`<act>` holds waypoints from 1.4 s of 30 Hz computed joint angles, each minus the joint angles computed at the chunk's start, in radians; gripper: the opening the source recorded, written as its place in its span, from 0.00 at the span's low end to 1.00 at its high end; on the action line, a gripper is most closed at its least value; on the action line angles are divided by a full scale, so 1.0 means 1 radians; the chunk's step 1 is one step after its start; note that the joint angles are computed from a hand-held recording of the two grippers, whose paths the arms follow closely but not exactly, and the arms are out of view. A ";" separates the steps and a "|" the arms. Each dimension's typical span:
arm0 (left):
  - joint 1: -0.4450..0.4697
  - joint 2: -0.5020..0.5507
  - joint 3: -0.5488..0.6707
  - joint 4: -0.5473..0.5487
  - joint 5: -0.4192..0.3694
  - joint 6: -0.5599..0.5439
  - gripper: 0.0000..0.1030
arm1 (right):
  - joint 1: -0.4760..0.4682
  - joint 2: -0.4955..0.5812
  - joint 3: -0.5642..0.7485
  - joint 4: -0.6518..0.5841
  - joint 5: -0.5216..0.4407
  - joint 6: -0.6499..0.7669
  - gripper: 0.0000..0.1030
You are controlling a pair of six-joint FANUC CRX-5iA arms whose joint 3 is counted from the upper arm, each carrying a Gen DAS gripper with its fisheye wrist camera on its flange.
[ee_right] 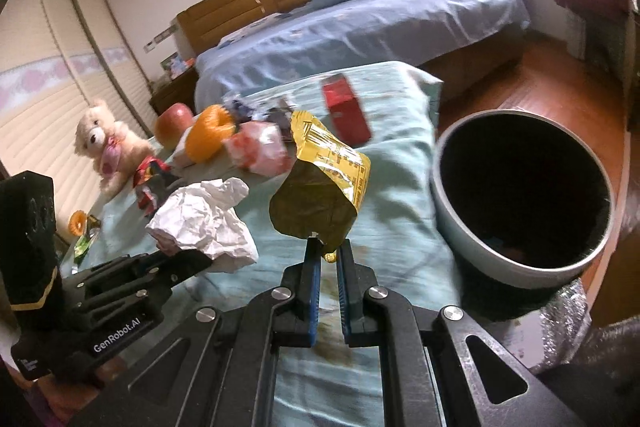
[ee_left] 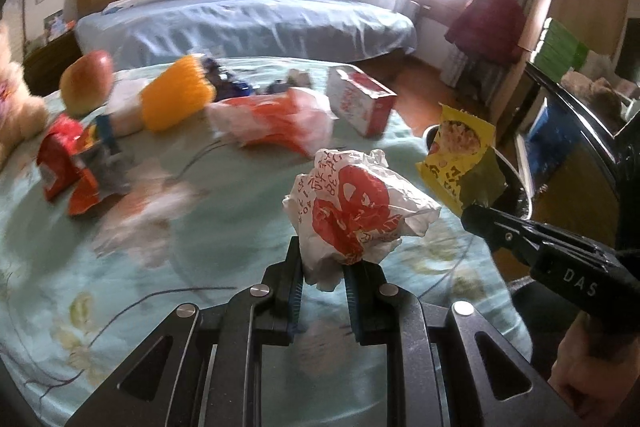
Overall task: Collect trash
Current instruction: 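Carry the yellow wrapper and the red-printed tissue over the bin with both tools, then open both tools to drop the wrapper and tissue into the bin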
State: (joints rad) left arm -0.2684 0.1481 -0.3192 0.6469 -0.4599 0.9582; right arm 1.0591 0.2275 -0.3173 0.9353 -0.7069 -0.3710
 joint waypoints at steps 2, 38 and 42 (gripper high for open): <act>-0.013 0.012 0.014 -0.005 0.001 -0.002 0.17 | -0.001 -0.013 -0.015 0.002 -0.013 -0.015 0.07; -0.169 0.400 0.575 -0.216 -0.188 0.184 0.18 | -0.106 -0.169 -0.190 -0.076 -0.062 -0.068 0.07; -0.180 0.431 0.626 -0.246 -0.210 0.219 0.18 | -0.117 -0.174 -0.192 -0.093 -0.059 -0.047 0.07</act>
